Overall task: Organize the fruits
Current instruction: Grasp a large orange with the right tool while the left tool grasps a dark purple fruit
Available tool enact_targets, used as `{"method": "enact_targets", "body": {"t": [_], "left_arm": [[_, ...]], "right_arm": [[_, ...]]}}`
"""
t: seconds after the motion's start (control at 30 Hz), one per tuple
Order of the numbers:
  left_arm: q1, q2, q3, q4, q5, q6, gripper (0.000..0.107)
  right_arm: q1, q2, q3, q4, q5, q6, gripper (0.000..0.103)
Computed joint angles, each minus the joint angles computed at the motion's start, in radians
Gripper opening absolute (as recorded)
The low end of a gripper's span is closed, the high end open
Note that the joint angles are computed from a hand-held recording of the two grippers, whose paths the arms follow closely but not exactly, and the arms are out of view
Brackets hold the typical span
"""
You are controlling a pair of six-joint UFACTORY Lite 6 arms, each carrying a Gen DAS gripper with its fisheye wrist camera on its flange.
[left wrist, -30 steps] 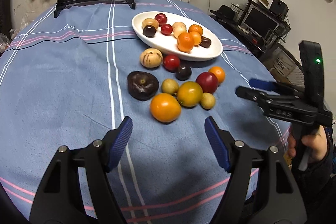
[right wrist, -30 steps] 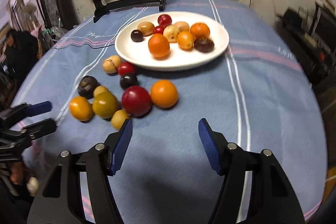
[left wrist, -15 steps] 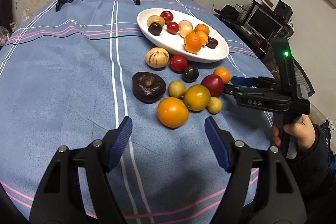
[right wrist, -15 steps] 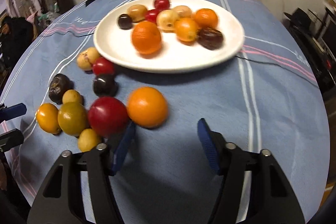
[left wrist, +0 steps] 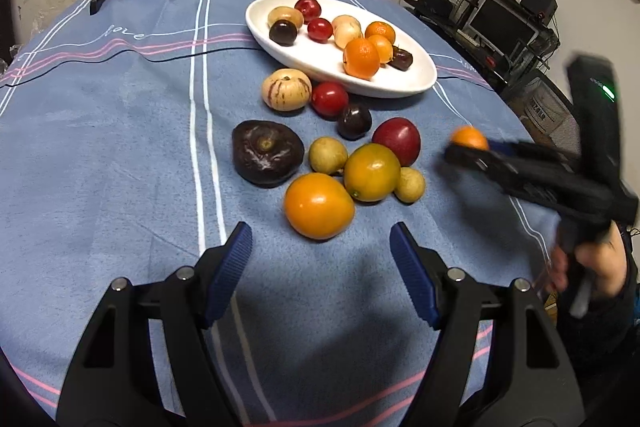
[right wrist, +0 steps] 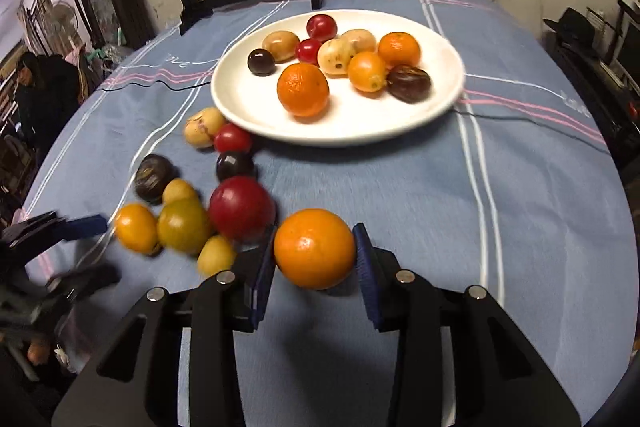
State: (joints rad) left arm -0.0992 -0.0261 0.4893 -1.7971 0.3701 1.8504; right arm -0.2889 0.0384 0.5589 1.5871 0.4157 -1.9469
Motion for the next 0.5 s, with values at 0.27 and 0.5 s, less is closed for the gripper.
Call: {"method": "enact_targets", "body": {"t": [0.27, 0.5], "left_arm": [[0.095, 0.148, 0.229, 0.268, 0.008, -0.266, 0.073], [0.008, 0.316, 0.351, 0.204, -0.088, -0.2, 0.053]], "right_arm": [[-0.141, -0.057, -0.087, -0.089, 0.083, 0.006, 0.039], [-0.174, -0.047, -0.081, -0.132, 0.132, 0.035, 0.039]]}}
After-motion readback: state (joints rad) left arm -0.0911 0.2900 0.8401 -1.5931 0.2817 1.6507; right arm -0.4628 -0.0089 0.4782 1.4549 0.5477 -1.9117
